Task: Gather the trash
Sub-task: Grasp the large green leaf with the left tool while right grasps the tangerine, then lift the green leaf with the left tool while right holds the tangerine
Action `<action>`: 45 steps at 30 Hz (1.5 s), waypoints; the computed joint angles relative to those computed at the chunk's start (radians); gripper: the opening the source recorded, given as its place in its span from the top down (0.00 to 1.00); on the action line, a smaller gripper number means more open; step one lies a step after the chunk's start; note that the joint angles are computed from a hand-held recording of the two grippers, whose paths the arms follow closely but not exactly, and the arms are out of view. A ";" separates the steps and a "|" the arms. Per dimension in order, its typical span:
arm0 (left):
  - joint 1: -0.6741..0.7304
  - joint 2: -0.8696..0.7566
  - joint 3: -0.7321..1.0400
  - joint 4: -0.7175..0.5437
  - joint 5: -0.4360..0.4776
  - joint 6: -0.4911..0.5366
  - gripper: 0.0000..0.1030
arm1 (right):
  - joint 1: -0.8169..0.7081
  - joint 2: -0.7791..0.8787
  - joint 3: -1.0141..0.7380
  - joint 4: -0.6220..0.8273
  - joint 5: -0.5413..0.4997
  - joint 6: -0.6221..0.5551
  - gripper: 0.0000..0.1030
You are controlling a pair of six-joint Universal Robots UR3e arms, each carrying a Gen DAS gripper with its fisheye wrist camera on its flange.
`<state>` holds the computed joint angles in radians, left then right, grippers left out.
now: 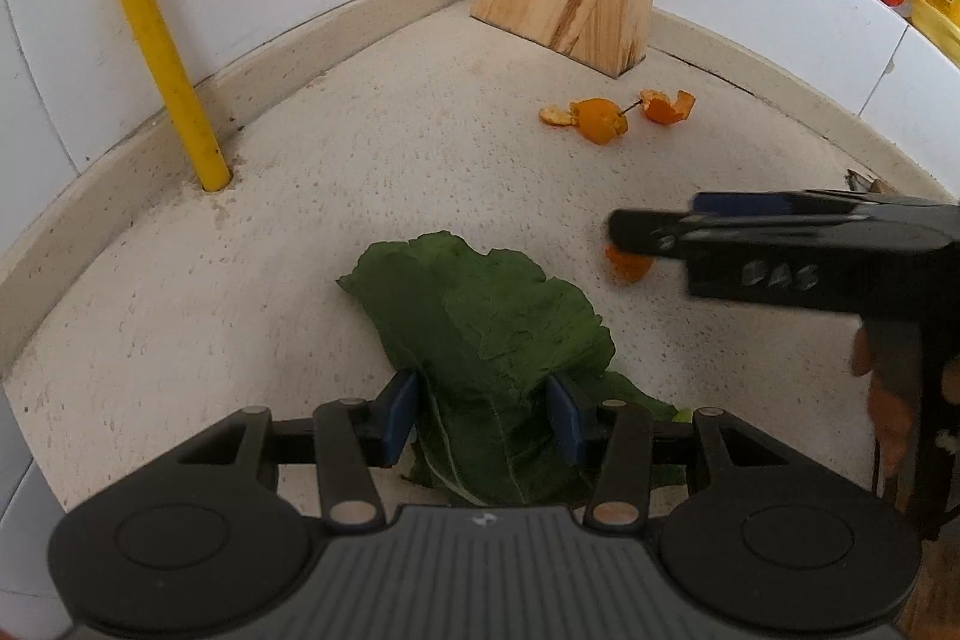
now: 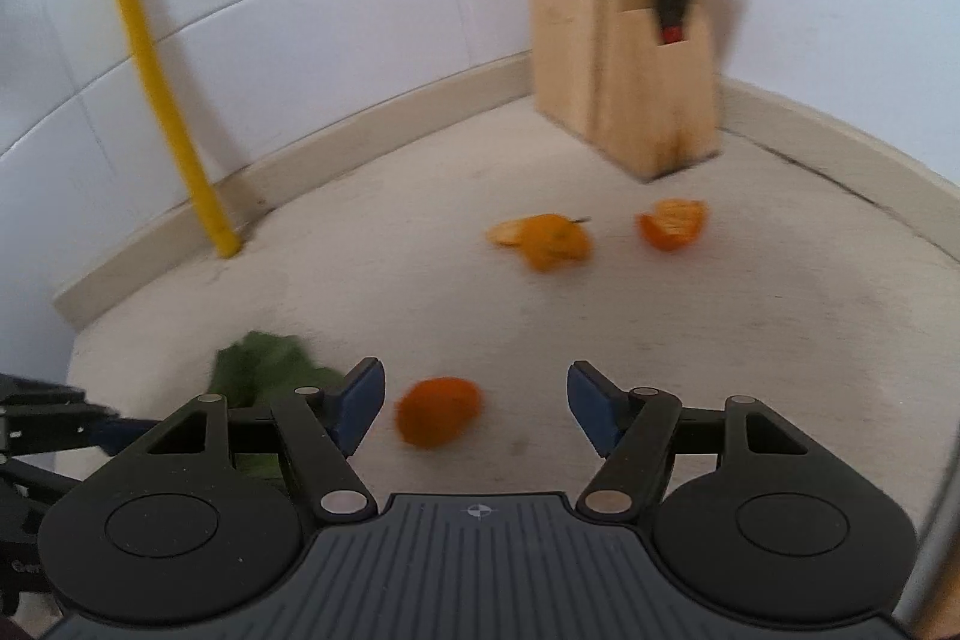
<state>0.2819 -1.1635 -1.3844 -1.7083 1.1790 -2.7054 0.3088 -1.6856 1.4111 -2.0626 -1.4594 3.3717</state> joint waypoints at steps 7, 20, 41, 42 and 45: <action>-0.009 -0.012 0.001 0.019 0.007 -0.003 0.60 | 0.041 0.064 -0.057 0.028 -0.008 0.000 0.51; -0.016 -0.011 -0.023 0.060 0.017 -0.004 0.68 | 0.046 0.055 -0.054 0.038 -0.031 0.006 0.69; 0.002 0.016 -0.009 0.035 0.004 0.012 0.90 | 0.030 -0.028 -0.022 0.057 0.000 0.061 0.75; 0.006 0.018 -0.005 0.029 0.002 0.014 0.91 | 0.029 -0.031 -0.023 0.056 0.003 0.062 0.75; 0.016 0.027 0.001 0.017 -0.003 0.020 0.92 | 0.029 -0.037 -0.026 0.054 0.013 0.068 0.76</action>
<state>0.2976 -1.1363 -1.3833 -1.6918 1.1755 -2.6852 0.3380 -1.7224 1.3849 -2.0084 -1.4467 3.4392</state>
